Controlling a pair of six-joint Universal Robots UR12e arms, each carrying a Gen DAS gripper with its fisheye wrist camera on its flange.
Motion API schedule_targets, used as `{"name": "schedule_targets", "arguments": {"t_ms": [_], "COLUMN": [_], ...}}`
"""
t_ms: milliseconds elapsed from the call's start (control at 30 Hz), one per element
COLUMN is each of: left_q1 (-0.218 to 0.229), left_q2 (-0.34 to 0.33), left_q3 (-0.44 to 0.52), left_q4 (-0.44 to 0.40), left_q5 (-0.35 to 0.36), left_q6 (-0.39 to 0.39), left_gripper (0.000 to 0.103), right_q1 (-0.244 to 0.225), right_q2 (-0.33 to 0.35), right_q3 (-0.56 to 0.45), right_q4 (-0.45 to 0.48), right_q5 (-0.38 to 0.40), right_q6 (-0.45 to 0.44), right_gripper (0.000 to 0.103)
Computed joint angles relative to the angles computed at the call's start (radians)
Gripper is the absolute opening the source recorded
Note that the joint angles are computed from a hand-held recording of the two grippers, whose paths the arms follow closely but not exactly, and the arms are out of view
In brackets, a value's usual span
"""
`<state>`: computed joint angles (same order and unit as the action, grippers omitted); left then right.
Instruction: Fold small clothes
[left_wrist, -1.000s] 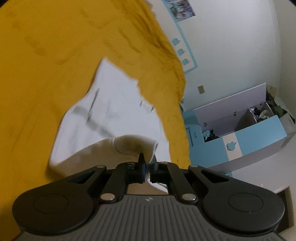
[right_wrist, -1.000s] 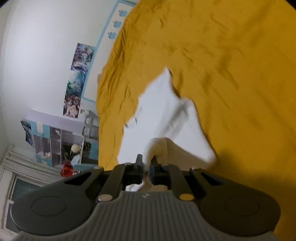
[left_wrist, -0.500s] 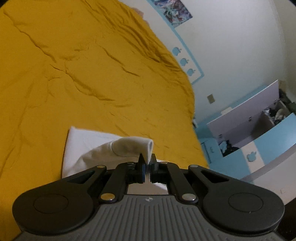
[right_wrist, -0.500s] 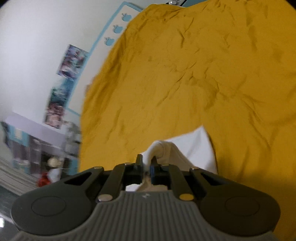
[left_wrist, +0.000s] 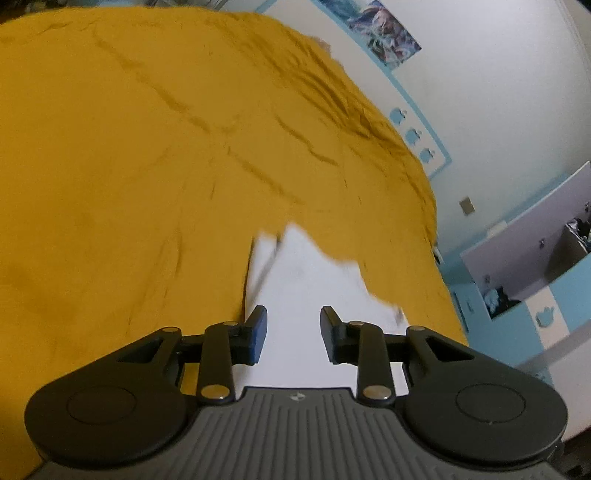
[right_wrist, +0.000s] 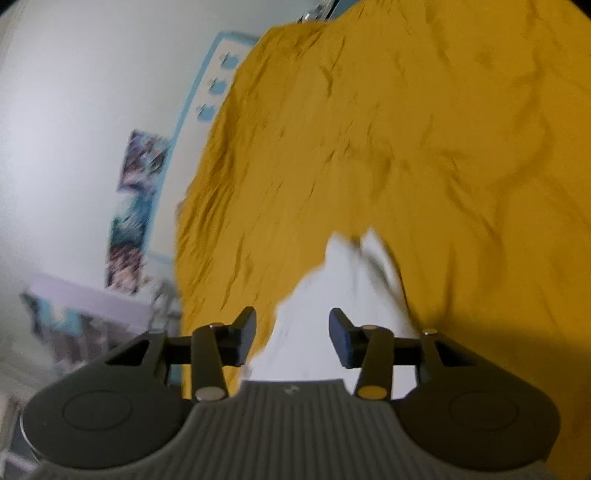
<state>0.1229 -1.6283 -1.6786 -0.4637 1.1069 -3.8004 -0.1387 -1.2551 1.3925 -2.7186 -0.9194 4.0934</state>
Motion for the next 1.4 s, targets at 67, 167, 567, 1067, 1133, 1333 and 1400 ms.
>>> {"name": "schedule_targets", "arguments": {"t_ms": [67, 167, 567, 1067, 1133, 1333, 1400], "left_q1": [-0.001, 0.015, -0.014, -0.076, -0.076, -0.077, -0.076], "left_q2": [0.059, 0.112, 0.078, -0.051, -0.062, -0.085, -0.09], "left_q3": [-0.031, -0.047, -0.081, -0.102, -0.101, -0.085, -0.091], "left_q4": [-0.086, -0.164, -0.165, 0.136, 0.17, 0.199, 0.231], "left_q5": [-0.024, -0.085, -0.006, 0.028, 0.035, 0.049, 0.05], "left_q6": [0.028, 0.06, -0.002, -0.407, -0.441, -0.463, -0.479], "left_gripper": [0.038, 0.041, 0.071, 0.071, 0.071, 0.069, 0.065], "right_q1": [-0.015, -0.041, -0.08, 0.085, 0.098, 0.113, 0.117], "right_q2": [-0.047, -0.113, -0.256, -0.115, -0.094, -0.06, -0.054], "right_q3": [0.037, 0.073, 0.083, 0.244, 0.225, 0.191, 0.181], "right_q4": [0.015, 0.03, 0.487, -0.017, -0.028, -0.04, -0.039], "right_q5": [0.039, 0.096, 0.134, -0.144, -0.18, -0.218, -0.229], "right_q6": [-0.039, -0.064, -0.414, 0.105, 0.121, 0.161, 0.163], "right_gripper": [0.045, 0.045, 0.072, 0.051, 0.051, 0.051, 0.052]}}
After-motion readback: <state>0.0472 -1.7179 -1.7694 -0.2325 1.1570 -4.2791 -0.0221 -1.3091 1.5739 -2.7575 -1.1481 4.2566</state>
